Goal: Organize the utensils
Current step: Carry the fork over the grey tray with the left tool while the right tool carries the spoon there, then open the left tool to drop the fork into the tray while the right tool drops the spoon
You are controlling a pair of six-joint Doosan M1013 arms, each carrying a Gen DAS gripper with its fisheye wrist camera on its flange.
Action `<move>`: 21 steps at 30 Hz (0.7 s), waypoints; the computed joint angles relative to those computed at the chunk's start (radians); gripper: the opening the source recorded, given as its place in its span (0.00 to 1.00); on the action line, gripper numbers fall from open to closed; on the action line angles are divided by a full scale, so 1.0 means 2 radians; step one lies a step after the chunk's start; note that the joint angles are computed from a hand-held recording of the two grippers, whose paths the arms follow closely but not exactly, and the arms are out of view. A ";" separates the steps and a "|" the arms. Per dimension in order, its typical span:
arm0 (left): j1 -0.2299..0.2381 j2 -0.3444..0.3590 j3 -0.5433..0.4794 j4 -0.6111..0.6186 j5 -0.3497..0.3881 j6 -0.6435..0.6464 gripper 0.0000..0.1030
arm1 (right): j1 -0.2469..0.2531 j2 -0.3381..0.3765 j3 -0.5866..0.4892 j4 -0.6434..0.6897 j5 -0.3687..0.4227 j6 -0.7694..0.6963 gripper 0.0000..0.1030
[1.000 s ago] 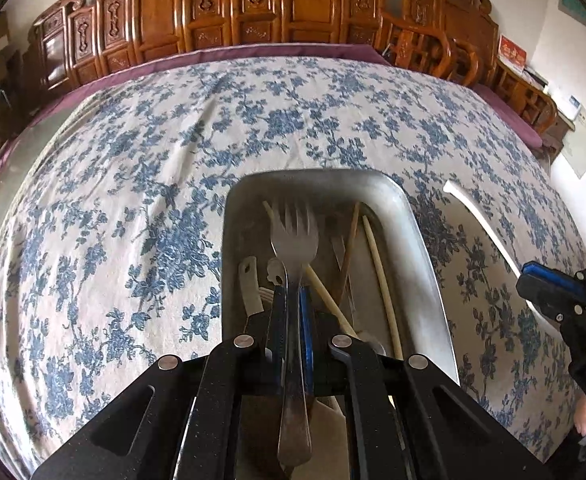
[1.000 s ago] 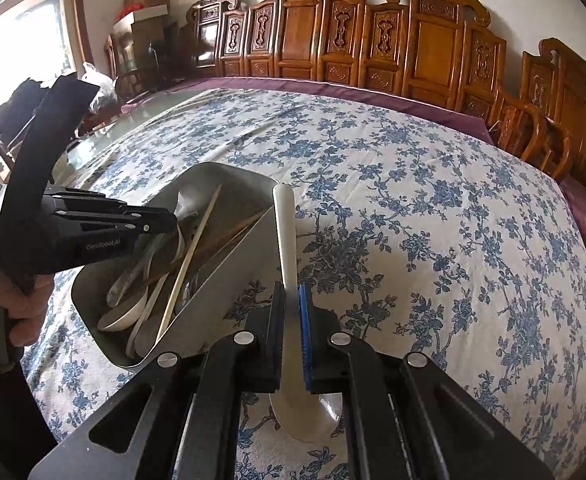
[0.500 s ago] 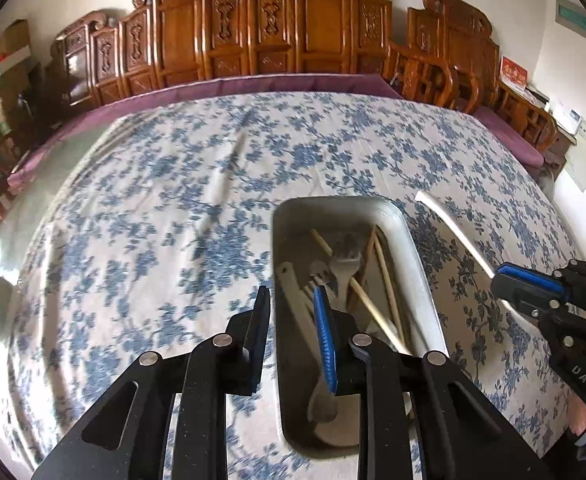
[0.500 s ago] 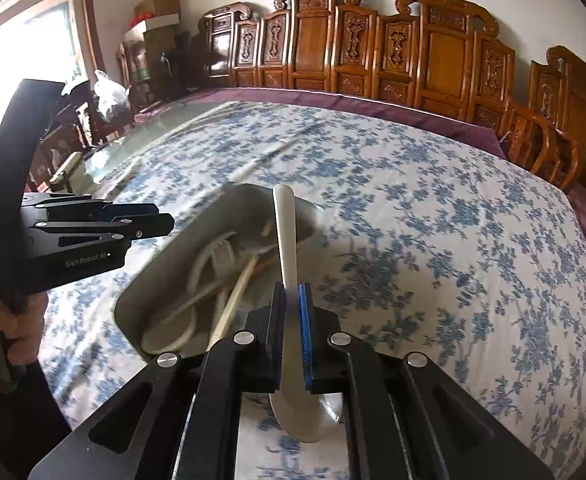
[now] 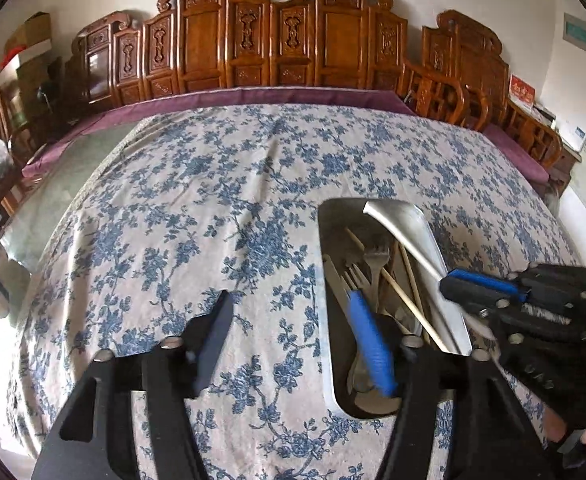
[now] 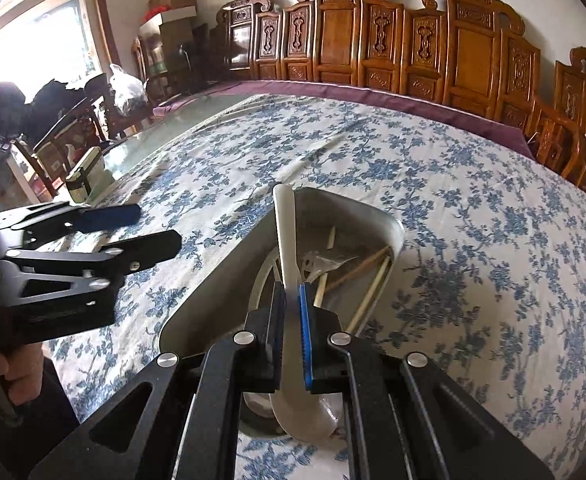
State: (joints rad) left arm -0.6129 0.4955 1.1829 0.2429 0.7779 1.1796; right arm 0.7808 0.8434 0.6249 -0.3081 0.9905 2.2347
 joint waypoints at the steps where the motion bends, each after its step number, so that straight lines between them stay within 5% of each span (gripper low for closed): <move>1: -0.001 -0.002 0.002 0.016 -0.005 -0.008 0.64 | 0.000 0.004 -0.007 0.001 0.005 0.000 0.08; 11: 0.006 -0.007 0.007 0.011 -0.022 -0.015 0.88 | -0.004 0.032 -0.043 0.016 0.026 0.008 0.08; 21: 0.013 -0.001 0.006 0.021 -0.008 -0.030 0.88 | -0.009 0.055 -0.075 0.037 0.037 0.015 0.09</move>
